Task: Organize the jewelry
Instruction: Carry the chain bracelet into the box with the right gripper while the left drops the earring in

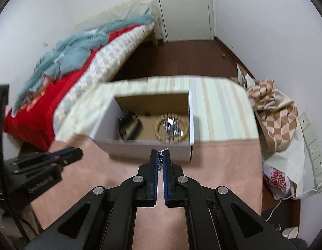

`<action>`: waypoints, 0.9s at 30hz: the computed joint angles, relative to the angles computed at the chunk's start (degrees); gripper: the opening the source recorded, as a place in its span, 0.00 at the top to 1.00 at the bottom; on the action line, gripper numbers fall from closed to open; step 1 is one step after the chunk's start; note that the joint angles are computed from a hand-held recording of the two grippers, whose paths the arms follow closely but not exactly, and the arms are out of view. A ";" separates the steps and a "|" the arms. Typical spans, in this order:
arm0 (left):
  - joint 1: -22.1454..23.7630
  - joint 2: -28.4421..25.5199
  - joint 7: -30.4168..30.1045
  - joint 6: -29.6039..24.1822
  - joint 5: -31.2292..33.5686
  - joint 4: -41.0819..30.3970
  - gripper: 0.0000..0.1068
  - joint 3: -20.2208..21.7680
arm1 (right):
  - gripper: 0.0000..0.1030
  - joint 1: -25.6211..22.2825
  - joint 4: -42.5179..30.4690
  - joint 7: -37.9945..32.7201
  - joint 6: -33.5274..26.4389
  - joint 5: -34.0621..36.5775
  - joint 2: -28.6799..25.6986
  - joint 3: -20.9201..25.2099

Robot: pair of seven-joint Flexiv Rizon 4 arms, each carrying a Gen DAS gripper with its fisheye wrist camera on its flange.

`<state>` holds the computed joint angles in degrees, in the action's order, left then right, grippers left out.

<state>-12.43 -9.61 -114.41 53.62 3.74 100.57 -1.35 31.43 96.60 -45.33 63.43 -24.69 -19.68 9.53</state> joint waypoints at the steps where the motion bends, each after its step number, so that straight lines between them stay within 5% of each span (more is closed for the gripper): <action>1: 0.32 -0.15 0.89 0.05 -1.05 -0.71 0.91 -0.27 | 0.96 -0.24 -0.71 -0.18 0.23 0.29 0.34 0.03; 9: 2.28 -4.65 7.80 -1.14 -9.88 -7.22 0.91 -1.86 | 0.96 -1.78 -10.17 -6.16 -1.76 4.72 -2.10 0.88; 23: 4.12 -17.90 12.14 -12.01 -17.17 -21.35 0.90 -2.12 | 0.96 -3.70 -31.59 -21.27 -15.42 21.16 -17.62 3.93; 27: 3.94 -19.89 11.03 -13.78 -16.90 -25.02 0.77 -1.52 | 0.96 -4.43 -35.71 -23.60 -18.51 24.63 -20.18 4.74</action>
<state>-8.49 -29.49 -103.37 39.84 -13.16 75.55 -2.87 27.00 60.90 -68.92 44.92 -0.06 -39.86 14.26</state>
